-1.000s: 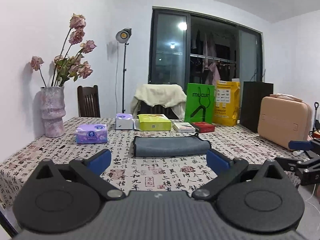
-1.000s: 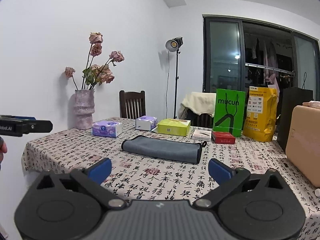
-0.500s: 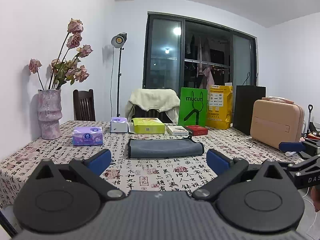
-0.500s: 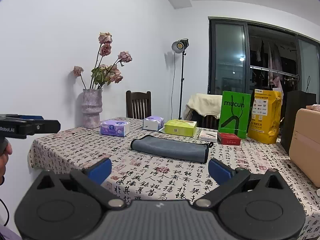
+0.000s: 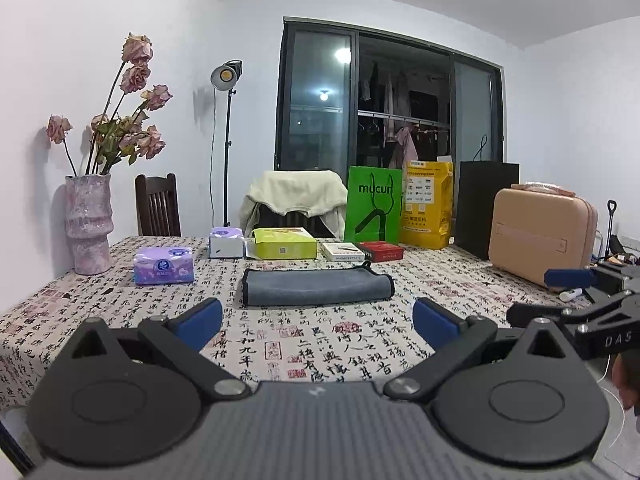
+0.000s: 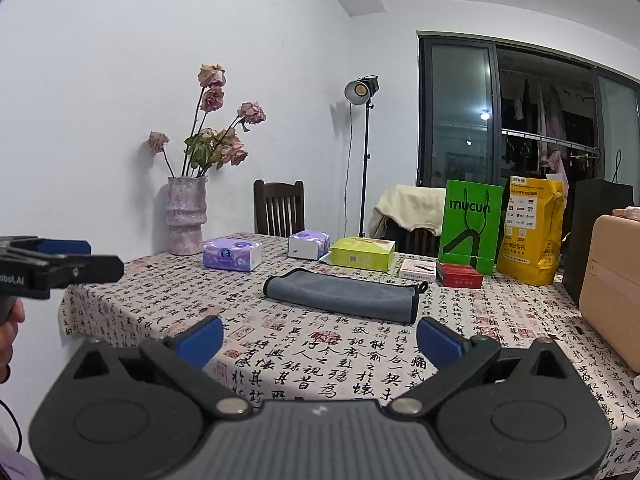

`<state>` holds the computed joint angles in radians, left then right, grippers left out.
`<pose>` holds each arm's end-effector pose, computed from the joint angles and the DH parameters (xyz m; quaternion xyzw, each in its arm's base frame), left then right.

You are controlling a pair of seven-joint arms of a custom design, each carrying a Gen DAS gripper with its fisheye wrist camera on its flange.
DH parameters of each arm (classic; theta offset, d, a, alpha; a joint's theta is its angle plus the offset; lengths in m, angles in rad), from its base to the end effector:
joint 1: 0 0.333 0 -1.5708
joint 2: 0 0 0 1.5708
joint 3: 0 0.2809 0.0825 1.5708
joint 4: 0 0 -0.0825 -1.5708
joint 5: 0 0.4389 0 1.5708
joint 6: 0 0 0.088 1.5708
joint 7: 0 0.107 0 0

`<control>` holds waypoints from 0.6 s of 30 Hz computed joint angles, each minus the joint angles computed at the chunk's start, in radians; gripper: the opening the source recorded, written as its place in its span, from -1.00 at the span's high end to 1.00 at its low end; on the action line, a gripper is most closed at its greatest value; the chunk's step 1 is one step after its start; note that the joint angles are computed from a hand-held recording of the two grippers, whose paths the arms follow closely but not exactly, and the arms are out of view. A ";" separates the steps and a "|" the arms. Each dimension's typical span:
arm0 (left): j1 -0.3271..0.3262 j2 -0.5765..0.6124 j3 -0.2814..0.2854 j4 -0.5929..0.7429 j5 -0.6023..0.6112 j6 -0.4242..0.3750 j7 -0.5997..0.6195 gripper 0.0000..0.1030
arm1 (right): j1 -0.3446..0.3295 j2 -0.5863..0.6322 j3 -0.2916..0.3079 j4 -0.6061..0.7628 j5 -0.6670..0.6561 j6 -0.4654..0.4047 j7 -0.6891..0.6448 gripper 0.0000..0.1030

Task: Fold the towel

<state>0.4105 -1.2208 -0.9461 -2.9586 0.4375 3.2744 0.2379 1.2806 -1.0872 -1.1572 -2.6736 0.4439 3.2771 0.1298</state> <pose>0.3596 -0.1814 0.4205 -0.5883 0.5066 -0.4222 0.4680 0.4863 0.0360 0.4138 -0.7186 0.3178 -0.2709 0.5561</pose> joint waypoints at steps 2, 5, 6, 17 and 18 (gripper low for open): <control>-0.023 -0.016 0.000 -0.013 -0.001 -0.022 -0.010 -1.00 | -0.002 0.000 0.002 -0.001 0.000 0.003 0.002 -1.00; -0.057 -0.034 0.008 -0.028 0.010 -0.063 -0.035 -1.00 | -0.008 -0.003 0.004 -0.005 -0.002 0.004 0.004 -1.00; -0.071 -0.037 0.019 -0.033 0.020 -0.077 -0.041 -1.00 | -0.009 -0.004 0.006 -0.008 -0.003 0.006 0.005 -1.00; -0.127 -0.034 0.077 -0.052 0.124 -0.121 -0.096 -1.00 | -0.030 -0.013 0.019 -0.026 -0.004 -0.003 0.003 -1.00; -0.128 -0.036 0.078 -0.052 0.131 -0.123 -0.100 -1.00 | -0.030 -0.013 0.019 -0.025 -0.004 -0.001 0.002 -1.00</control>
<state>0.2822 -1.2566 -0.8684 -3.0109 0.5681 3.1510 0.1379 1.2503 -1.1001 -1.1382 -2.6990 0.4402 3.2761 0.1323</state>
